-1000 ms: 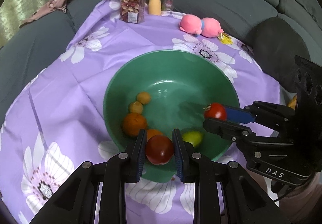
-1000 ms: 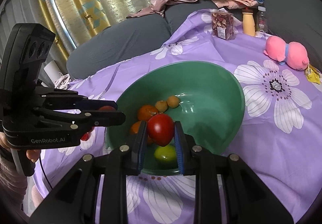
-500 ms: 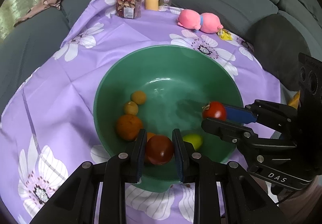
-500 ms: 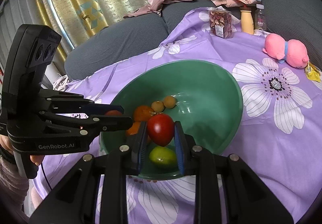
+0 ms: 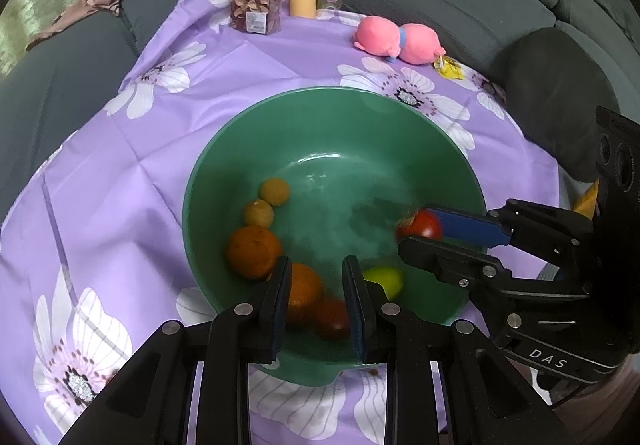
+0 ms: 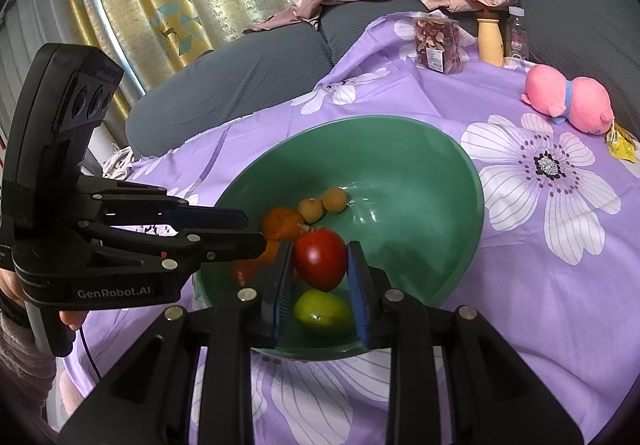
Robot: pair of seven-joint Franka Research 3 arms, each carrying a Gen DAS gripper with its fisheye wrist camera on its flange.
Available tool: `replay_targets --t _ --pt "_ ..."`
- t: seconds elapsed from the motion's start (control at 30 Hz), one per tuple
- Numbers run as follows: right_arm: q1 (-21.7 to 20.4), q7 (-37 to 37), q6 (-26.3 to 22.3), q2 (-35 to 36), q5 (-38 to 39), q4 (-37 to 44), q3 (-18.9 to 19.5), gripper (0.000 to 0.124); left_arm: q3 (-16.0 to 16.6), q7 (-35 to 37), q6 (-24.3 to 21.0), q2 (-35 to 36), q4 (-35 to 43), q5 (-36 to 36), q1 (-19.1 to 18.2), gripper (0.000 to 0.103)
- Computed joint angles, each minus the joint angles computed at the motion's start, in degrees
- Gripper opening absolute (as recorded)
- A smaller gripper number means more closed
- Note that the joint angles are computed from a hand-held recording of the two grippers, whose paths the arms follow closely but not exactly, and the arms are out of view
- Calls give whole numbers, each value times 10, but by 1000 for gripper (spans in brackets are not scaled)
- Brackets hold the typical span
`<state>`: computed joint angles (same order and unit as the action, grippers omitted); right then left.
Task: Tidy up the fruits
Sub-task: 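Open the left tool to drop its tomato while the right tool releases its tomato, then withdraw both open tools from the bowl toward the two remaining tomatoes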
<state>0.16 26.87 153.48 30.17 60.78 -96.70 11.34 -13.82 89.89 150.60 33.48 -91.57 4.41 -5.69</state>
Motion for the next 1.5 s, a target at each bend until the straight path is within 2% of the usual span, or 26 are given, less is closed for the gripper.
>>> replay_targets --t 0.23,0.3,0.47,0.57,0.73,0.8,0.9,1.07,1.23,1.5 --pt "2 11 9 -1 -10 -2 -3 29 6 -15 4 -8 -8 8 -4 26" --pt "4 15 15 -6 -12 -8 -3 38 8 -19 11 -17 -20 10 -3 26" --pt "5 9 29 -27 -4 -34 0 41 9 -29 34 -48 -61 12 2 28" --pt "9 0 37 -44 3 -51 1 44 10 -40 55 -73 -96 13 6 45" --pt "20 -28 45 -78 23 -85 1 49 13 -59 95 -126 -167 10 16 52" --pt "26 -40 42 -92 33 -99 0 56 19 -75 114 -150 -202 14 16 69" --pt "38 -51 37 -110 41 -115 -5 62 27 -101 135 -175 -243 14 20 91" --pt "64 -62 38 -140 45 -147 -15 80 44 -155 155 -209 -308 31 23 96" --pt "90 -37 29 -161 10 -179 -27 85 36 -164 175 -242 -377 3 44 98" --pt "117 -29 15 -178 -9 -217 -27 90 47 -185 216 -313 -488 -22 46 98"
